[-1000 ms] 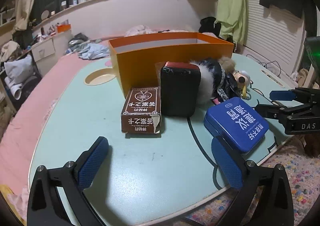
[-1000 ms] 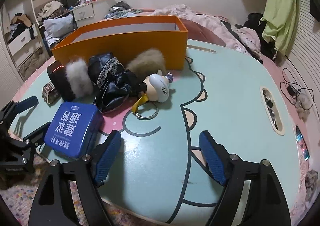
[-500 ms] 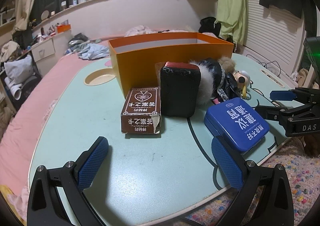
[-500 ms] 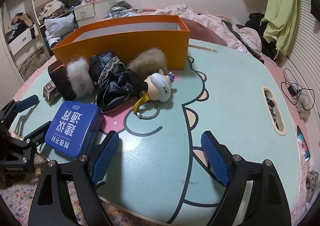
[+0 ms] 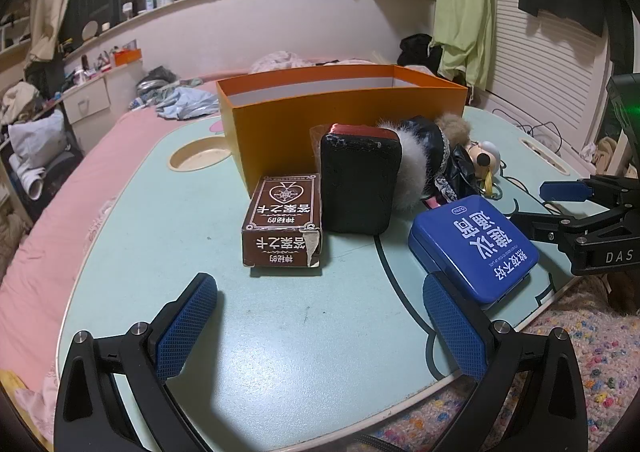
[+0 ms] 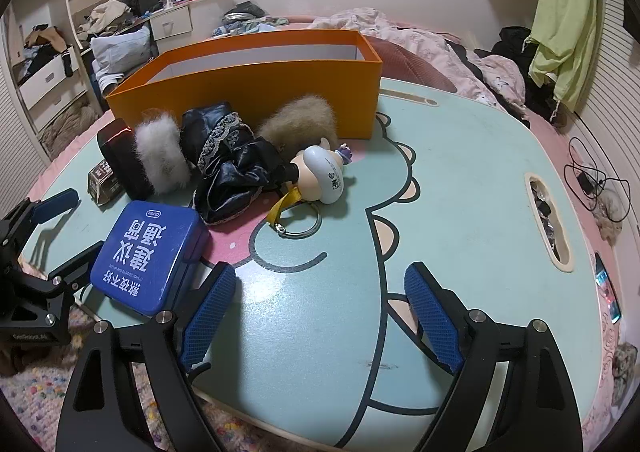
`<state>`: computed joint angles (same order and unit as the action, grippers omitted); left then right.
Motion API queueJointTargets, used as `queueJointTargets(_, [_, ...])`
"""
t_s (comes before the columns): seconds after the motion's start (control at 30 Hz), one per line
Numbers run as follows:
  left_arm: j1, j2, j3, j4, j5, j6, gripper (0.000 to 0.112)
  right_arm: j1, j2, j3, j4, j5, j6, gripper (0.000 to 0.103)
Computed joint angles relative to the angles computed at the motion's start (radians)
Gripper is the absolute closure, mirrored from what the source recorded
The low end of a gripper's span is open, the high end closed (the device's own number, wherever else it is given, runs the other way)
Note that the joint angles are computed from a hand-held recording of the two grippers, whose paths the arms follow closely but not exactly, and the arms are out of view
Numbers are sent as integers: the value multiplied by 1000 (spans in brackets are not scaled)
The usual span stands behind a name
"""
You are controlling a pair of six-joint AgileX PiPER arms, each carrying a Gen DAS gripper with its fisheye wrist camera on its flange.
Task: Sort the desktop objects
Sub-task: 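Grasp the blue tin with the right tool while the left tool grasps the brown carton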
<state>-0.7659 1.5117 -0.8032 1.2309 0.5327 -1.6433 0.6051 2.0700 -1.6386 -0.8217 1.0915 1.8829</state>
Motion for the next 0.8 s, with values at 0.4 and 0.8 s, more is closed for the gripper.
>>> queueJointTargets(0.4, [1,-2,3,1,-2,-1,9,16,-67,59,-110,-126,66,17])
queueJointTargets(0.8, [-11,-6,11,37,21,-58,10,-111,129,-393,328,-149,-477,17])
